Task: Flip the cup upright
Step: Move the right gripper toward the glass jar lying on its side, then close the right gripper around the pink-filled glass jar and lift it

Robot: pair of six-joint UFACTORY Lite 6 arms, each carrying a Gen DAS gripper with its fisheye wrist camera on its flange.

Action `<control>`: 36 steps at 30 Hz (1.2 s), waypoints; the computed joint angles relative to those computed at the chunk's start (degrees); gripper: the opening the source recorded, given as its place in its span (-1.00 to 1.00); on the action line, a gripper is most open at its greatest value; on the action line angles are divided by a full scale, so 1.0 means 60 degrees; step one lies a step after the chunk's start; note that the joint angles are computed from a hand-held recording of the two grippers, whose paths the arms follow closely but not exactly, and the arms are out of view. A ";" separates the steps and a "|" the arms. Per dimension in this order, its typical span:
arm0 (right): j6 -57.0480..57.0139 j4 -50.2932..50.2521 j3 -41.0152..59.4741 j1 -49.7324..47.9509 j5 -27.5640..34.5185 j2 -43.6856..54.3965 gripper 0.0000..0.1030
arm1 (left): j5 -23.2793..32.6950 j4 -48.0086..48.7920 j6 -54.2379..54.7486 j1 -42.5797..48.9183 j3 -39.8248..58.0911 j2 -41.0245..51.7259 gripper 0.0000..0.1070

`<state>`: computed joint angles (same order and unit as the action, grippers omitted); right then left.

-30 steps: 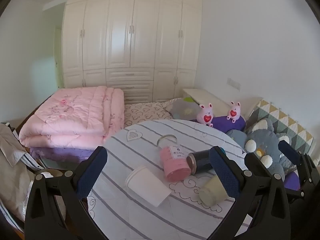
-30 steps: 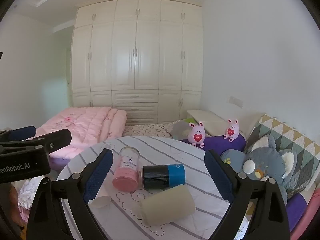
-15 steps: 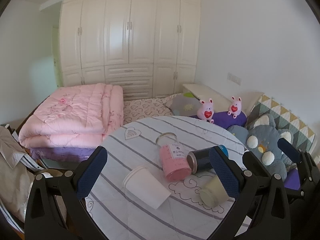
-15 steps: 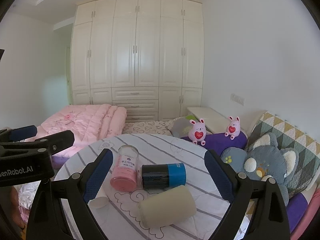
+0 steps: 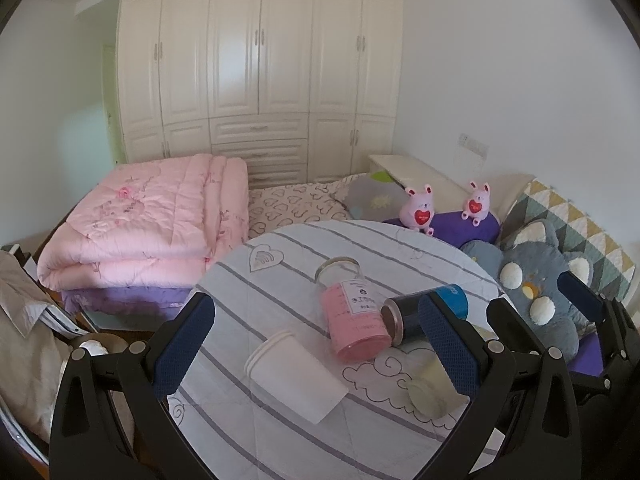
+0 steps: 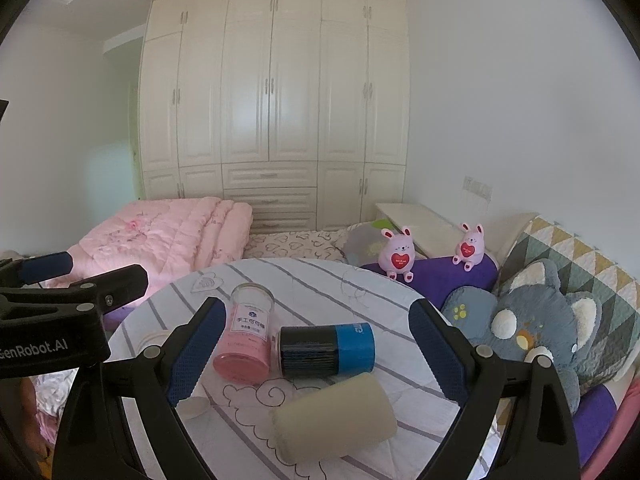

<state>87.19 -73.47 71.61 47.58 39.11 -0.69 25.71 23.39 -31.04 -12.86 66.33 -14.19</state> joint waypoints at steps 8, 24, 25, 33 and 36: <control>-0.0760 0.0518 0.0847 -0.0421 -0.0406 0.0673 0.83 | -0.0019 -0.0182 0.0197 0.0181 0.0185 0.0277 0.92; -0.2375 0.1822 0.2809 -0.0724 -0.0684 0.2453 0.83 | -0.0336 -0.1775 0.1914 0.1326 0.0882 0.1333 0.92; -0.2535 0.1955 0.2992 -0.0770 -0.0697 0.2604 0.83 | -0.0340 -0.1953 0.2075 0.1429 0.0992 0.1461 0.92; -0.3471 0.2728 0.3955 -0.0975 -0.0757 0.3428 0.83 | -0.0285 -0.3678 0.3882 0.1988 0.1644 0.2205 0.92; -0.4353 0.3569 0.4475 -0.1175 -0.0805 0.3836 0.83 | -0.0258 -0.4142 0.4334 0.2117 0.1779 0.2439 0.92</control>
